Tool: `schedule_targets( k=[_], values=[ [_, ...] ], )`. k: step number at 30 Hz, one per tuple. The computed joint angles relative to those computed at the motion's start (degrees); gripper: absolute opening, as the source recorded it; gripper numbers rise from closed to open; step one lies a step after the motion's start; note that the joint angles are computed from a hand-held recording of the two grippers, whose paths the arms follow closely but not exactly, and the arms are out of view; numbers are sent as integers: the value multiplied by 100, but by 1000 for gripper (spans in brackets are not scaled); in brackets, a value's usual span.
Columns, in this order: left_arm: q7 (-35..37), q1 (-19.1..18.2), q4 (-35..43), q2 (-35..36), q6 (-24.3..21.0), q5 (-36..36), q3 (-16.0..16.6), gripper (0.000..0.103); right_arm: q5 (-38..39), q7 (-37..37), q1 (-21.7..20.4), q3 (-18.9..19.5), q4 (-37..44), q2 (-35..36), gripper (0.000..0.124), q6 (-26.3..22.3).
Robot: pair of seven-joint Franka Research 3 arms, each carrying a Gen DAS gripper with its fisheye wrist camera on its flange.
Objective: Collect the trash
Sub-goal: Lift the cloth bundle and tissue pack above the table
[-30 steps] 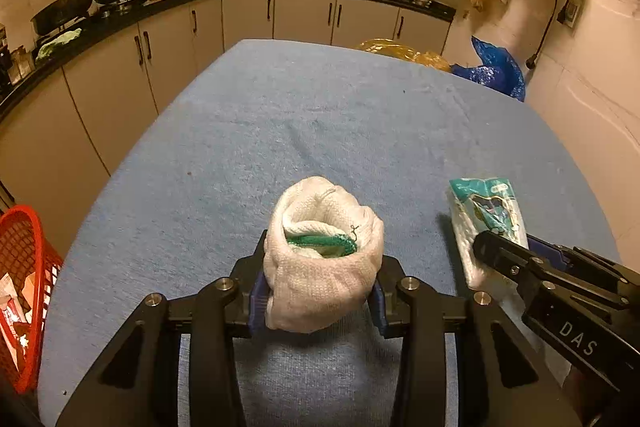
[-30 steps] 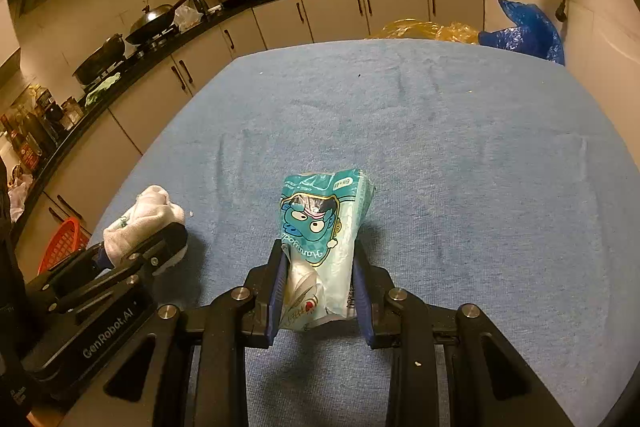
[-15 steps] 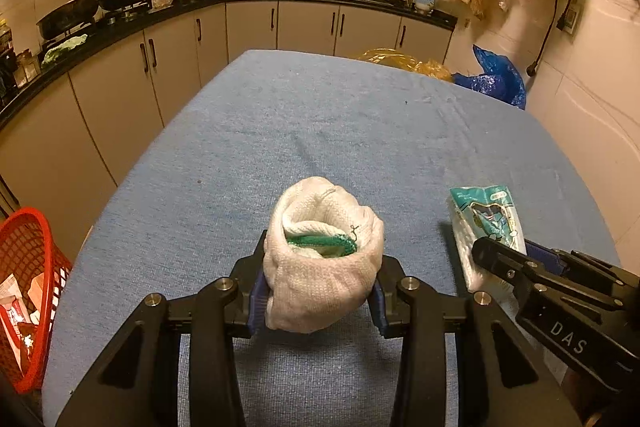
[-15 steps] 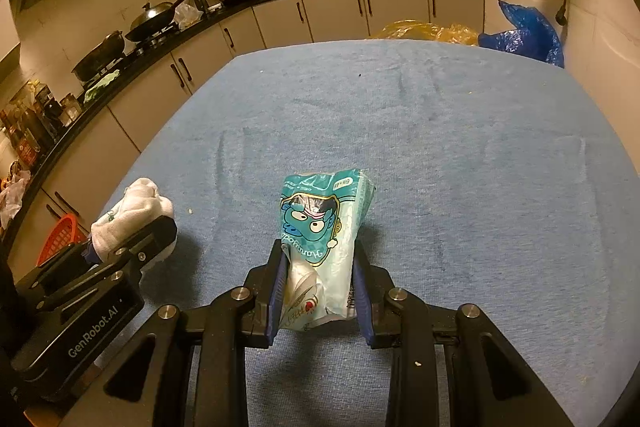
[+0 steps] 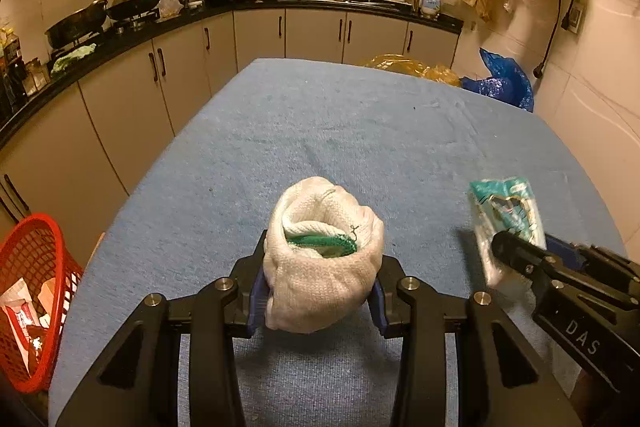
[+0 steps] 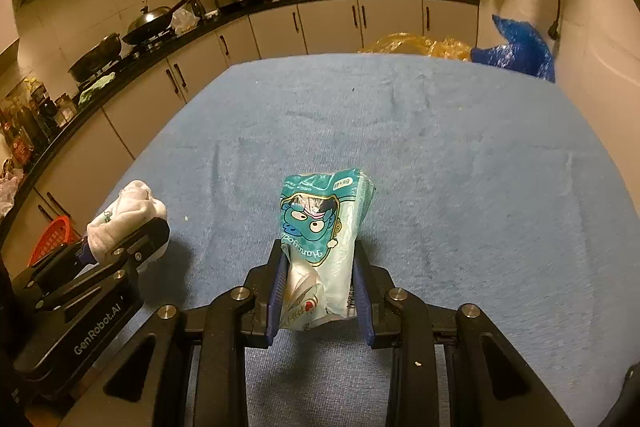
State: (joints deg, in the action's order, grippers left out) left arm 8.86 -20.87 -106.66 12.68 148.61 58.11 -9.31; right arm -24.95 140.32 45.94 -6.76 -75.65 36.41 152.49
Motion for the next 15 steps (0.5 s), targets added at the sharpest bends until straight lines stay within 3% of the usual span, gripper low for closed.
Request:
schedule_targets(
  k=[3, 9, 15],
  values=[
    [-69, -80, 27, -38, -219, 173, 0, 39, -408, 393, 267, -300, 74, -11, 33, -226],
    [-96, -30, -217, -326, -214, 202, -96, 39, -1313, 1031, 576, -490, -1, -227, 33, -601],
    [-252, 79, -640, -778, -233, 309, -238, 39, -2148, 1512, 690, -315, -328, -568, 33, -870]
  ],
)
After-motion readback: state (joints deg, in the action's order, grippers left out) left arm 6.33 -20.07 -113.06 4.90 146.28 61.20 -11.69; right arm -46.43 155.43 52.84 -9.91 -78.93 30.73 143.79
